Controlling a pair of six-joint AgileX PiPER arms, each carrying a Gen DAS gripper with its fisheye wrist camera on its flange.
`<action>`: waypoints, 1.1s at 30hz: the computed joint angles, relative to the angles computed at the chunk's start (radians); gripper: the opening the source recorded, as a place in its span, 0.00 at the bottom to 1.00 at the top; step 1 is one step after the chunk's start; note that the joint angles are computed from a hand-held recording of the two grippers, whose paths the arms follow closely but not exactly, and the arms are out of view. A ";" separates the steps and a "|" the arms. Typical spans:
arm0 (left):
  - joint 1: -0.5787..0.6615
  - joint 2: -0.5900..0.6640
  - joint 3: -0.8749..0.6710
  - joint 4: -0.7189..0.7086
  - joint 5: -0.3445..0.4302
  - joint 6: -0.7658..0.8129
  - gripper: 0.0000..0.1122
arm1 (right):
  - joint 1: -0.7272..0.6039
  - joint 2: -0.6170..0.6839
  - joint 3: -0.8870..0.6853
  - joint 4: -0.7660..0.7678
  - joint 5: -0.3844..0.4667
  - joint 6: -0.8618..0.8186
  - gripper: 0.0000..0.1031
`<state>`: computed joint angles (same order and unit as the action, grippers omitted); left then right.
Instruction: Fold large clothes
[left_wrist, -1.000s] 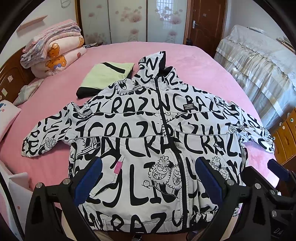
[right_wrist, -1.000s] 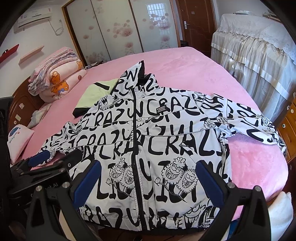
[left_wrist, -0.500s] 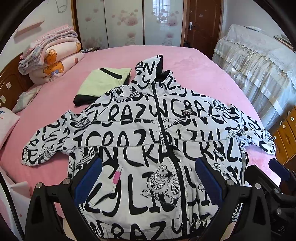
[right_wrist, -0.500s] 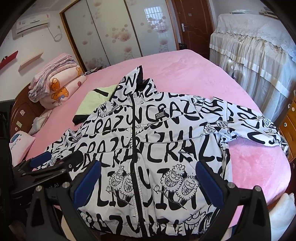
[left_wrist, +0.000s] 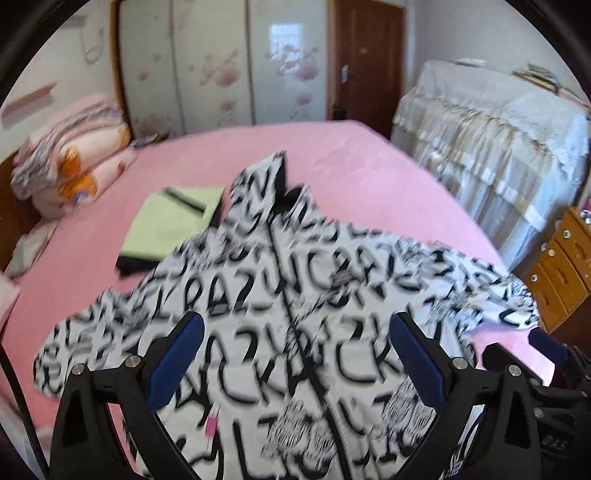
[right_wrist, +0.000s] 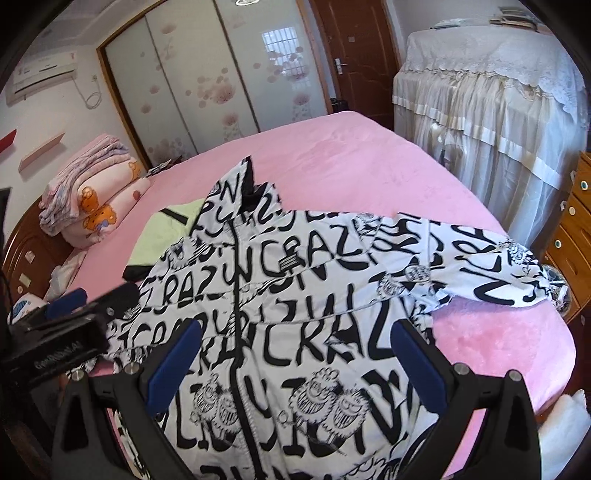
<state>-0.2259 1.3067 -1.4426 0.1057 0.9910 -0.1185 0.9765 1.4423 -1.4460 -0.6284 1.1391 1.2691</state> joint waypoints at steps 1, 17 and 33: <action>-0.013 0.015 -0.024 0.005 -0.017 -0.001 0.89 | -0.015 -0.006 0.003 -0.001 0.001 -0.006 0.99; -0.299 0.360 -0.419 0.151 -0.076 -0.085 0.89 | -0.462 -0.159 0.137 -0.017 -0.042 -0.146 0.99; -0.495 0.902 -0.845 0.220 0.103 -0.197 0.89 | -1.278 -0.117 0.523 0.635 -0.469 -0.715 0.98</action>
<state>-0.7213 2.2090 -2.2877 0.3255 1.0939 -0.3152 -0.3019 1.3249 -0.9233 0.0063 0.6703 0.5538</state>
